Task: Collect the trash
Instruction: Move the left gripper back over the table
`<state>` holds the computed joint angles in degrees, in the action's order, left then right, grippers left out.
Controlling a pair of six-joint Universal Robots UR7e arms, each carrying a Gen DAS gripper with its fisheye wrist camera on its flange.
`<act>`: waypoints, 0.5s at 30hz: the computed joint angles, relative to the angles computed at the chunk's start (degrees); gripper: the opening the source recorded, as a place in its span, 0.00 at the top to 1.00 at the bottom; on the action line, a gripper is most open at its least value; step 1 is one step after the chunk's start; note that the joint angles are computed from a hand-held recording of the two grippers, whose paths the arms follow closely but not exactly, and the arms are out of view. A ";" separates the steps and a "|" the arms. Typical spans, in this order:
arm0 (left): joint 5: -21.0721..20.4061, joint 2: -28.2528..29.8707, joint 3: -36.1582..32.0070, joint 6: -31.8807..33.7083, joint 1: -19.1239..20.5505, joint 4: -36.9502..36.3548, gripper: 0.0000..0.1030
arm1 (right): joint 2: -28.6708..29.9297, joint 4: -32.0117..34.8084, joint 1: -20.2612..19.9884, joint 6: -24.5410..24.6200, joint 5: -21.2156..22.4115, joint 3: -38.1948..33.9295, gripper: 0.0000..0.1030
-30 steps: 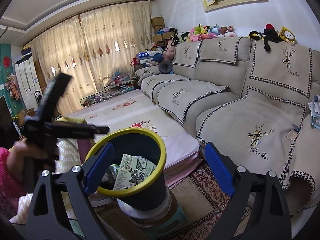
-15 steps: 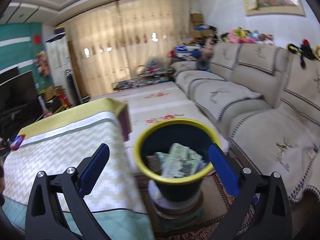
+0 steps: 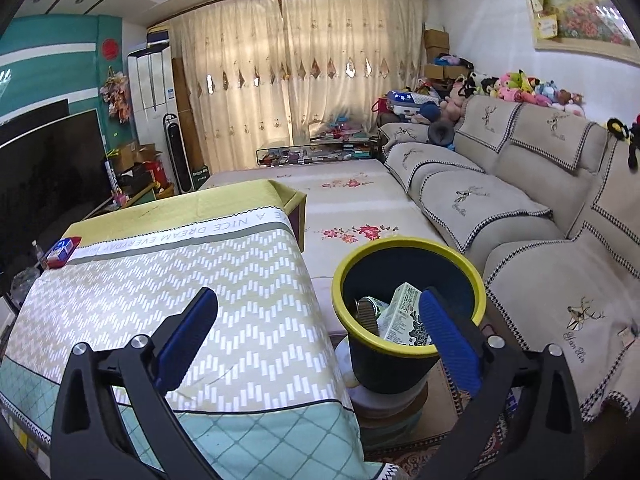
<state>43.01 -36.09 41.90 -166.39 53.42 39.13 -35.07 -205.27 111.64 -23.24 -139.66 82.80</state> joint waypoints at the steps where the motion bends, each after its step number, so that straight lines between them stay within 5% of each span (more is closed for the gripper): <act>1: -1.09 -1.68 2.74 0.61 -0.06 -2.11 0.05 | 0.00 -0.07 0.33 -0.21 -0.10 0.04 0.07; 6: -3.19 -5.24 9.99 -0.38 -0.74 -6.91 0.05 | -0.09 -0.87 1.31 -0.89 -0.31 0.68 0.07; 15: -3.72 -5.40 11.50 -2.68 -1.52 -7.40 0.05 | -0.84 -0.89 2.05 0.06 0.47 2.52 0.07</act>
